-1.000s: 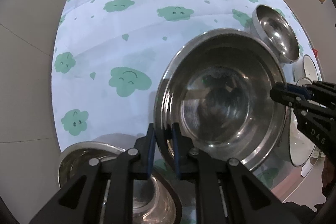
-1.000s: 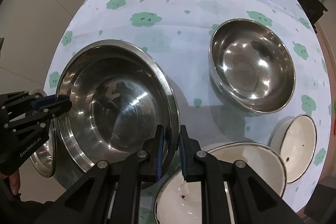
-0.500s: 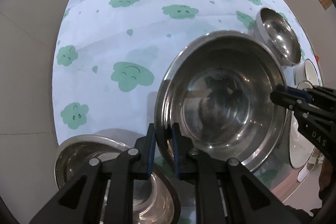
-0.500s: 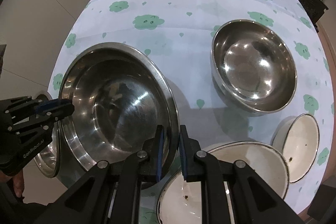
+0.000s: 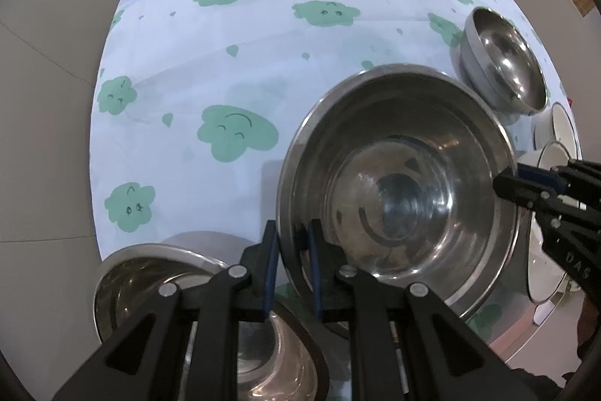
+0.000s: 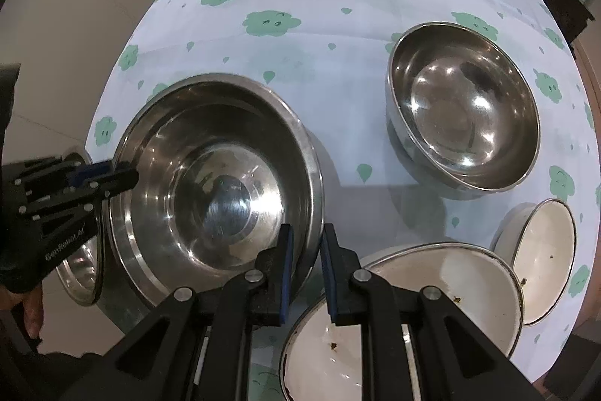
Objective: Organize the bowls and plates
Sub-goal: 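Close the left gripper on a steel bowl rim while the right gripper grips another bowl rim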
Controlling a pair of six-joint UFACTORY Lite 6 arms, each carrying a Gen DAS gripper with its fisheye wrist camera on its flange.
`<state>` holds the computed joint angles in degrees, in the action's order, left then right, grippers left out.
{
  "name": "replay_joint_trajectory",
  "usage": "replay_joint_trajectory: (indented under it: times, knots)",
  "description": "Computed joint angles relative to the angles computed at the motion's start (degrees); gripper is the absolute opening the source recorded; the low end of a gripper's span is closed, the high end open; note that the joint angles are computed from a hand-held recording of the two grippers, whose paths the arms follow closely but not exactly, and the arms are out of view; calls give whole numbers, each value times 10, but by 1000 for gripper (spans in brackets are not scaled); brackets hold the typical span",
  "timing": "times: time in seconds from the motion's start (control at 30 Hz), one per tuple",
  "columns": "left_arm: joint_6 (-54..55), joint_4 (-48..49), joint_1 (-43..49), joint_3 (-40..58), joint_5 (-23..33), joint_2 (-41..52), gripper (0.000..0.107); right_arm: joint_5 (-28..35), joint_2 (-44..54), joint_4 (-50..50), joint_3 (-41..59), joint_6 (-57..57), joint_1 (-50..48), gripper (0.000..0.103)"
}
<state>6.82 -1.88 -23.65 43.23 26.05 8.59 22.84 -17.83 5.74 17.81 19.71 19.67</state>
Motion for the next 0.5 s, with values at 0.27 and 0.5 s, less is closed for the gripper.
replay_joint_trajectory:
  times: [0.27,0.5]
  knots:
    - [40,-36,14,-2,41,-33,13,44,-53,17,5,-17,-22,14]
    - [65,-54,30,-19,75,-109,12,91,-100,-9,19,9,-22,14]
